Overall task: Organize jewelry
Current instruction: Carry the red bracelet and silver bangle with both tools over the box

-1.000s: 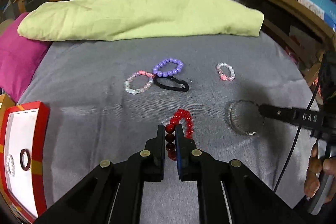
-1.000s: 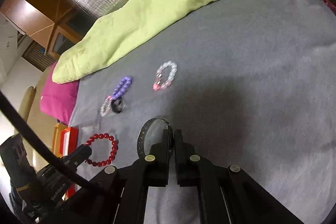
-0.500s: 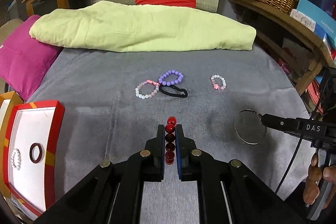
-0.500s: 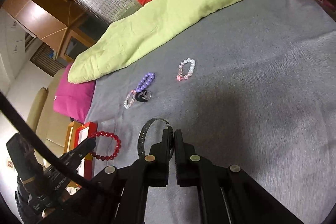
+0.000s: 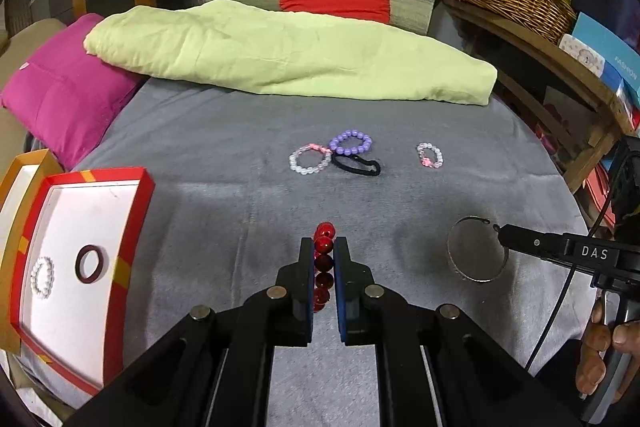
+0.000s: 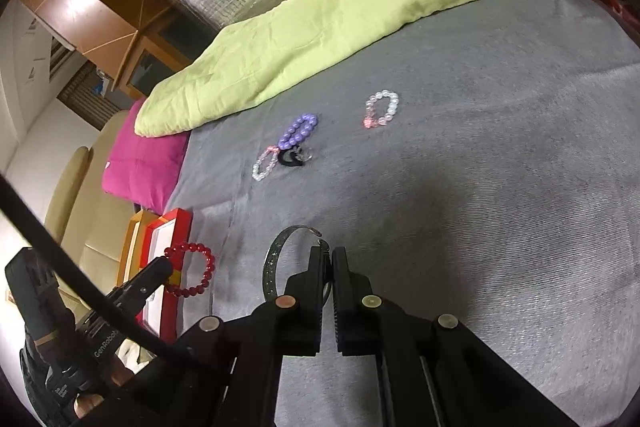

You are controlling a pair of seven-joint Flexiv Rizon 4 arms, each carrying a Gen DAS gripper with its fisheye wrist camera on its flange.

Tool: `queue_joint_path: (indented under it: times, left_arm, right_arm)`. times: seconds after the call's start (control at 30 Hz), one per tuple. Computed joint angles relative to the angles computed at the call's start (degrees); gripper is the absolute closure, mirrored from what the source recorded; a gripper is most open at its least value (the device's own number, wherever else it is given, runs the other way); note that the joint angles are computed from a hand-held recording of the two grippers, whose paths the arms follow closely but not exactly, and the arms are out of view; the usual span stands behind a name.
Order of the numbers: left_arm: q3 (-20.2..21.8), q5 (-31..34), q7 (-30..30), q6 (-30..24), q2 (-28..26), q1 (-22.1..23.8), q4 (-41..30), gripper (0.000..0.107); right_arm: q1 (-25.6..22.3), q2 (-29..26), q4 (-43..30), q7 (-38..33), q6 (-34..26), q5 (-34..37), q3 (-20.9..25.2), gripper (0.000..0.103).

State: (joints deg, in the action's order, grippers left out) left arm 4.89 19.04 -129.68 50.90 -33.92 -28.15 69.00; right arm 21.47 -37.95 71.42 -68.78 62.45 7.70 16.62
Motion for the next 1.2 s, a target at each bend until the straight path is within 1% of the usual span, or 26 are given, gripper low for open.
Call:
queue_joint_path:
  times: [0.3, 0.67, 1.0, 1.2]
  left_arm:
    - [0.7, 1.3, -2.7, 1.4, 3.2, 0.4, 4.5, 0.097]
    - [0.9, 3.5, -5.3, 2.7, 6.7, 1.9, 8.1, 0.097]
    - [1.5, 6.7, -8.9, 3.1, 11.4, 4.2, 13.1, 0.097]
    - [1.4, 8.3, -11.1, 2.9, 14.2, 6.7, 16.8, 0.097]
  right_arm:
    - [1.5, 0.3, -0.4, 0.0, -0.4, -1.0, -0.2, 0.098]
    - [3.0, -0.3, -2.2, -0.7, -1.4, -1.7, 0.2, 0.098]
    - [5.7, -3.1, -8.2, -2.8, -4.5, -1.8, 0.9, 0.098]
    - [8.4, -6.0, -14.0, -4.7, -8.2, -2.1, 0.9, 0.098]
